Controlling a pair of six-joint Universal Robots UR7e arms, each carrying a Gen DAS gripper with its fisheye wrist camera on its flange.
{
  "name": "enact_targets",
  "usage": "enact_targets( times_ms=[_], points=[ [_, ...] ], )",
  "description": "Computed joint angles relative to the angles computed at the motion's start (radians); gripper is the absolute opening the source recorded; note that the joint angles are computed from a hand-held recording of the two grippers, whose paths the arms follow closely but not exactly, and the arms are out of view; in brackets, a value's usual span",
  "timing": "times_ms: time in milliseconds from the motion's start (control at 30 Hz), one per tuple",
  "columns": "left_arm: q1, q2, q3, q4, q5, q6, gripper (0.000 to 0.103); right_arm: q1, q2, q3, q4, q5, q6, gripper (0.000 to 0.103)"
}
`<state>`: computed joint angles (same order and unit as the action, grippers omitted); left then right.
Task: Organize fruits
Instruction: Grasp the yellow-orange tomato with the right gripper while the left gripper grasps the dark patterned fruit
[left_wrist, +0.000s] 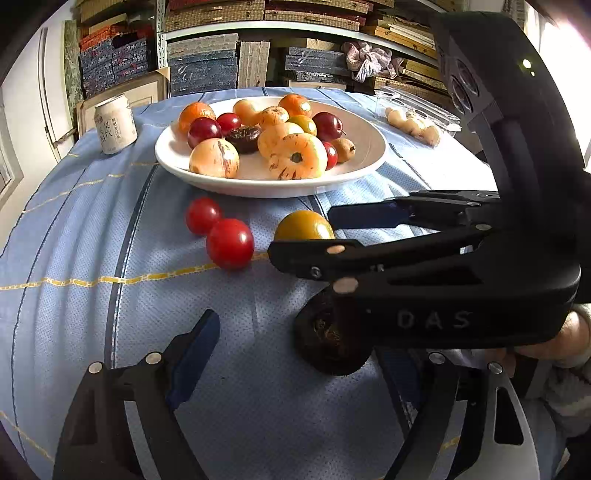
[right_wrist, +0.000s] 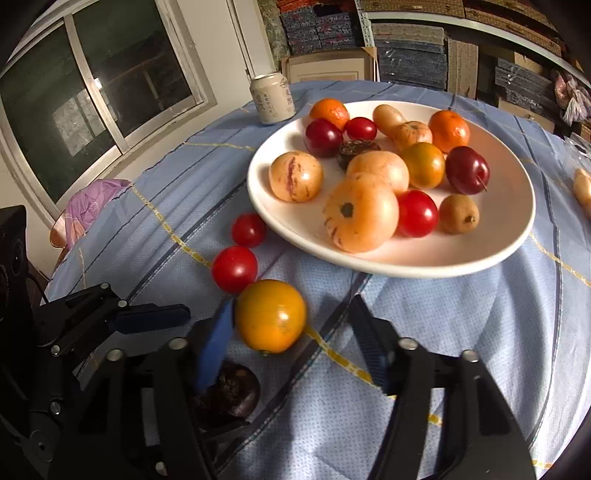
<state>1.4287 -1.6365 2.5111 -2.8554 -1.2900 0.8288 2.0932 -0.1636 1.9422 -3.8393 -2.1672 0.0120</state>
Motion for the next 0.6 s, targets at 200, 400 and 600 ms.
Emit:
enact_targets(
  times_ms=[200,400,600],
  points=[
    [0.000,0.000,0.001,-0.002,0.001,0.001,0.086,-0.004,0.000,-0.009,0.012,0.015,-0.008,0.037],
    [0.005,0.007,-0.009,-0.003,0.005,-0.017,0.093,0.006,0.001,0.007,-0.008,-0.003,0.016,0.037],
    [-0.003,0.001,0.013,-0.050,0.003,-0.001,0.093,0.074,-0.019,0.138,-0.189,-0.141,0.061,0.037]
  ],
)
